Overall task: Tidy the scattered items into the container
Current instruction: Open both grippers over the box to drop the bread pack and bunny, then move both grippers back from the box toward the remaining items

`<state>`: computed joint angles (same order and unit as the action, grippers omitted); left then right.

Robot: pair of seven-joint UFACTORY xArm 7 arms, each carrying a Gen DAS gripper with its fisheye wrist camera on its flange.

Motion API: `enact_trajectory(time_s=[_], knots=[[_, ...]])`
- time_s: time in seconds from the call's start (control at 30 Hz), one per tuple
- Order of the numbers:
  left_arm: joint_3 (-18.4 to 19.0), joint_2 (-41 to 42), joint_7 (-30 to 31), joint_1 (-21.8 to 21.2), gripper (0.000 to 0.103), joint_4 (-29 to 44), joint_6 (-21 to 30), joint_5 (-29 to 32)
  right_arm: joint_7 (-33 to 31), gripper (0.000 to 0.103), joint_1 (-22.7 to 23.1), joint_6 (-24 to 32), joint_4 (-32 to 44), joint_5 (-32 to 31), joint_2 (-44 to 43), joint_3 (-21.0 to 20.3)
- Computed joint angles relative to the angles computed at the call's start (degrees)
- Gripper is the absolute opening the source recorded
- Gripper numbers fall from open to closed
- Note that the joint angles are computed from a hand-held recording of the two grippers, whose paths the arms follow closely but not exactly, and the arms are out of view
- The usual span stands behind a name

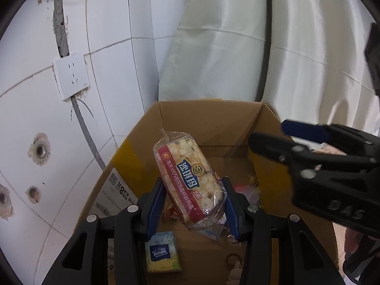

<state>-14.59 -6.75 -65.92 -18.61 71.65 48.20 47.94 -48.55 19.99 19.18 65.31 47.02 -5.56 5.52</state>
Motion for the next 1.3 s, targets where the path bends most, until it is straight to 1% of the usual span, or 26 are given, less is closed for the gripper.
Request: enact_trajectory(time_s=[0.03,0.07,0.1,0.13,0.17,0.2,0.23,0.27,0.33,0.4,0.43,0.5,0.6,0.73,0.77,0.87,0.93,1.03,1.13,1.3], knots=[[-0.1,0.0,0.1,0.0,0.054,0.0,0.3,0.1,-0.9,0.062,0.2,-0.1,0.0,1.2,-0.2,-0.2],[-0.1,0.1,0.5,-0.1,0.070,0.2,0.5,0.0,-1.4,0.063,0.3,-0.7,-0.2,2.2,-0.5,-0.2],[-0.1,-0.1,0.0,-0.1,0.079,0.0,0.2,0.4,-1.3,0.066,0.2,-0.6,-0.3,2.0,-0.7,-0.2],[0.0,-0.5,-1.0,0.0,0.093,-0.4,-0.5,0.9,-1.0,0.073,0.2,-0.8,-0.4,1.6,-1.0,-0.2],[0.1,-0.9,-1.3,0.2,0.100,-0.8,-1.3,0.7,-1.1,0.077,0.3,-1.4,-0.7,1.6,-1.3,-0.2],[0.3,-1.1,-0.7,0.2,0.102,-0.9,-2.1,-0.2,-1.0,0.088,0.5,-2.2,-1.0,1.3,-1.6,-0.2],[0.3,-1.2,-0.3,0.4,0.103,-1.0,-2.3,-0.9,-0.2,0.099,0.4,-3.1,-1.4,0.4,-2.0,-0.1],[0.1,-1.4,-0.5,0.5,0.103,-1.0,-2.3,-0.9,0.6,0.103,0.5,-4.2,-1.9,-0.4,-2.4,-0.1],[-0.4,-1.5,-0.8,0.7,0.103,-0.8,-1.5,-0.5,1.1,0.103,1.1,-6.0,-2.6,-0.8,-3.2,-0.5],[-0.6,-1.4,-0.4,0.7,0.103,-0.5,-1.1,-1.0,5.5,0.103,0.6,-8.8,-3.8,-4.3,-3.9,-0.2],[-0.8,-1.5,-0.7,0.7,0.103,-0.3,-0.8,-0.8,6.1,0.103,1.0,-9.9,-4.2,-4.7,-4.0,-0.7],[-1.1,-1.4,-0.6,0.5,0.103,0.2,-0.6,-0.8,6.8,0.103,1.7,-9.8,-4.4,-5.5,-4.3,-2.1],[-1.6,-0.9,-0.5,0.0,0.103,1.5,0.6,-0.3,6.1,0.103,2.8,-9.9,-5.3,-5.0,-5.3,-4.0],[-2.4,1.4,-0.8,-1.7,0.103,5.5,2.8,0.9,4.9,0.103,3.3,-9.6,-6.0,-4.4,-6.8,-6.2],[-2.4,2.1,-0.5,-2.3,0.103,6.4,3.0,1.0,3.4,0.103,3.9,-9.6,-6.2,-3.0,-7.3,-7.4],[-2.6,5.3,0.4,-4.8,0.103,11.0,5.1,2.5,2.6,0.103,3.5,-9.0,-7.1,-2.9,-9.4,-9.0],[-2.2,7.6,0.7,-6.9,0.103,14.3,6.6,3.7,2.3,0.103,3.1,-8.4,-7.7,-3.0,-10.9,-10.4],[-1.3,11.3,0.9,-10.3,0.103,19.5,7.7,4.7,3.4,0.103,1.3,-8.3,-8.9,-5.0,-13.3,-11.8],[-0.4,15.9,1.9,-14.0,0.103,25.7,9.2,6.0,3.8,0.103,0.3,-7.4,-9.7,-6.6,-15.6,-14.4],[1.3,25.0,5.9,-19.9,0.103,38.2,11.6,4.6,3.1,0.103,-1.6,-5.3,-9.7,-8.7,-17.5,-18.9]])
